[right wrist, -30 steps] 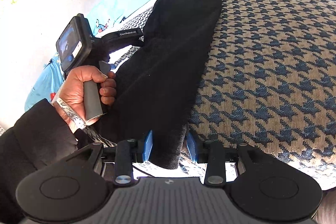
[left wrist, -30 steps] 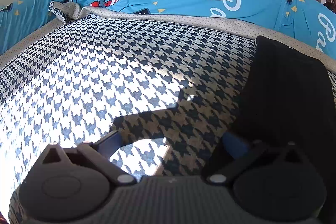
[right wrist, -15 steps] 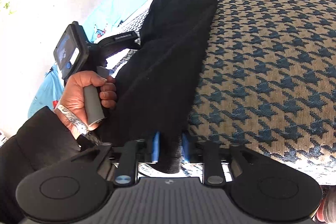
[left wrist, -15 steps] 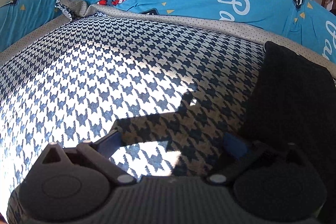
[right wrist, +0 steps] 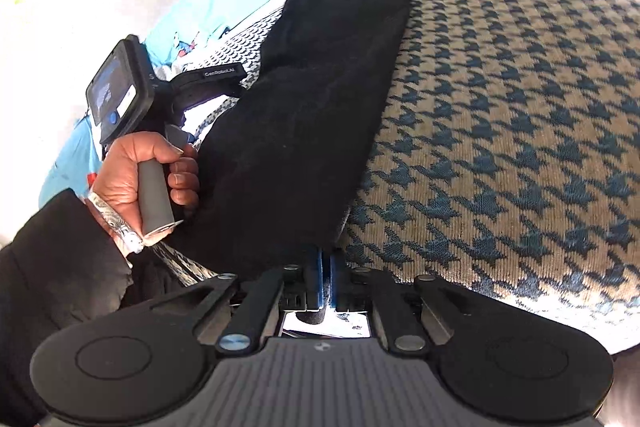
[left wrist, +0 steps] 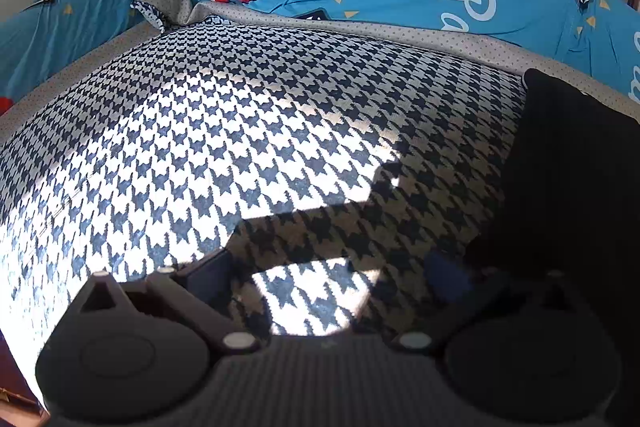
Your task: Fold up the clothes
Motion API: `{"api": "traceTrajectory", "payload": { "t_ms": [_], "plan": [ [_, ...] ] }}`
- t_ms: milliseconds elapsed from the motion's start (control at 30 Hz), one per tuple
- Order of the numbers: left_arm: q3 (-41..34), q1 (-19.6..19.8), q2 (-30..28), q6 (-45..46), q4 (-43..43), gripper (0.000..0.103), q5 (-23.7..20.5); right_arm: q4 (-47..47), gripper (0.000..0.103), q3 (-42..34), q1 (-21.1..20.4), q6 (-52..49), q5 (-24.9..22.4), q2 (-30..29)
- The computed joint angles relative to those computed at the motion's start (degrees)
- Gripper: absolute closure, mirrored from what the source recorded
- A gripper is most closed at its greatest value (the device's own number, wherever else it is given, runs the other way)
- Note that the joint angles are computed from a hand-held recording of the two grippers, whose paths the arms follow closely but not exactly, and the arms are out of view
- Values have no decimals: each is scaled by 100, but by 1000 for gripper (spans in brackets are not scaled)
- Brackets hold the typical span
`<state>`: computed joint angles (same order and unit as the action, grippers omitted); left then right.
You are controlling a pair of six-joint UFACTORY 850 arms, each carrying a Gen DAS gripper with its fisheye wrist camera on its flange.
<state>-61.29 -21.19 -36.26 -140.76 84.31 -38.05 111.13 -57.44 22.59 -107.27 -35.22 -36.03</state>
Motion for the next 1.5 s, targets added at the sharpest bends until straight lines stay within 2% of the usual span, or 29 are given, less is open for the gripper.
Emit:
{"api": "traceTrajectory", "payload": {
  "t_ms": [100,233,400,467,767,1033,1133,1233,1500],
  "plan": [
    [112,-2,128,-336,351,0,168,-91,94,-40,28,-113,218,51],
    [110,-8,196,-499,648,0,327,160,94,-90,100,-794,574,102],
    [-3,0,175,-742,1049,0,579,-235,92,-497,47,-1038,528,-95],
    [-130,9,92,-547,969,0,605,-319,88,-720,40,-1151,571,-206],
    [-668,165,-313,541,319,0,680,-668,86,-1935,-72,-784,490,-757],
    [-866,295,-494,716,250,0,723,-1464,86,-3226,-91,497,414,-1578],
    [-905,351,-508,711,205,0,788,-1313,79,-3415,-88,550,467,-1704],
    [-977,406,-541,845,110,0,832,-1143,79,-3705,-104,571,491,-1878],
    [-1285,539,-719,1336,-186,0,844,-1295,78,-4957,-120,1441,752,-2646]
  ]
}}
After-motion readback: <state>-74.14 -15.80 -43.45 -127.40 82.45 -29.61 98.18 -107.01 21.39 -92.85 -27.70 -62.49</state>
